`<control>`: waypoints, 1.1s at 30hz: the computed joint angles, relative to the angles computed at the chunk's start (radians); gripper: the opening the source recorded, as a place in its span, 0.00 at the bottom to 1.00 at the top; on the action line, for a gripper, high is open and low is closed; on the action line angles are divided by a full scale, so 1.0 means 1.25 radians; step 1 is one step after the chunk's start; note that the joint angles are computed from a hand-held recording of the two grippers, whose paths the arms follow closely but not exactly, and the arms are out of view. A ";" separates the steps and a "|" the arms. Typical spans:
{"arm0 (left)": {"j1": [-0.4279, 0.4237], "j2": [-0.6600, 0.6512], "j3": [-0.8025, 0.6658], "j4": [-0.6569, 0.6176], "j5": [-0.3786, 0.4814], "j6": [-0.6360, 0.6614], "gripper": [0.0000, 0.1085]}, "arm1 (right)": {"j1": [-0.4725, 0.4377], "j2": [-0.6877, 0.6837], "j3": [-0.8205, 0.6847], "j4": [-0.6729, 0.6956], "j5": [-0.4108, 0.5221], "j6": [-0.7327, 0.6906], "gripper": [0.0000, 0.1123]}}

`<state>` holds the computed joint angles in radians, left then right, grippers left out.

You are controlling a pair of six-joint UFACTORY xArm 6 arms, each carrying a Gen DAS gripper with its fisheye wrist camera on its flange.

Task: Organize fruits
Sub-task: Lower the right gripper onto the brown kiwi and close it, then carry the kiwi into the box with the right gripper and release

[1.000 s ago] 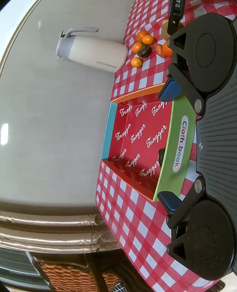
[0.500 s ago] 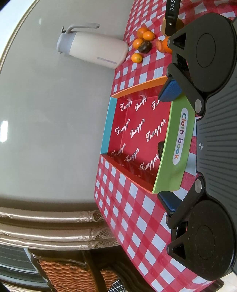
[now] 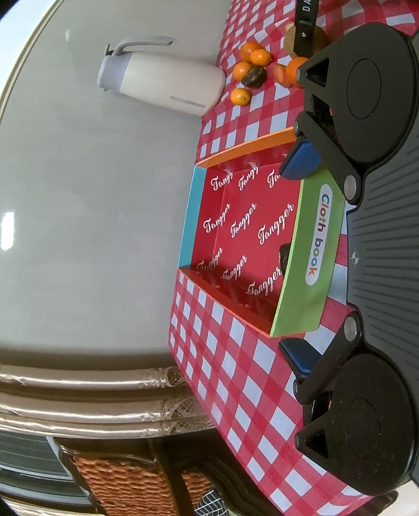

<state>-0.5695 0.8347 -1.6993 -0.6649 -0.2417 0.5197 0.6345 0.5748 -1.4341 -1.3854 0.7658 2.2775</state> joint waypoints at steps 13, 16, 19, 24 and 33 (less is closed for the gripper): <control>-0.001 -0.001 0.008 -0.004 -0.024 0.003 0.95 | 0.020 0.013 -0.034 0.059 0.050 -0.064 0.52; 0.003 -0.005 0.017 0.003 -0.036 -0.010 0.95 | 0.033 0.015 -0.048 0.046 0.084 -0.073 0.52; 0.008 -0.006 0.018 -0.010 -0.047 -0.003 0.95 | 0.043 0.012 -0.052 0.012 0.098 -0.052 0.52; 0.016 -0.001 0.005 -0.074 -0.059 0.033 0.95 | 0.050 0.019 -0.081 -0.083 0.080 -0.012 0.52; 0.028 0.005 -0.008 -0.155 -0.078 0.098 0.95 | 0.038 0.173 -0.323 -0.192 -0.046 -0.080 0.52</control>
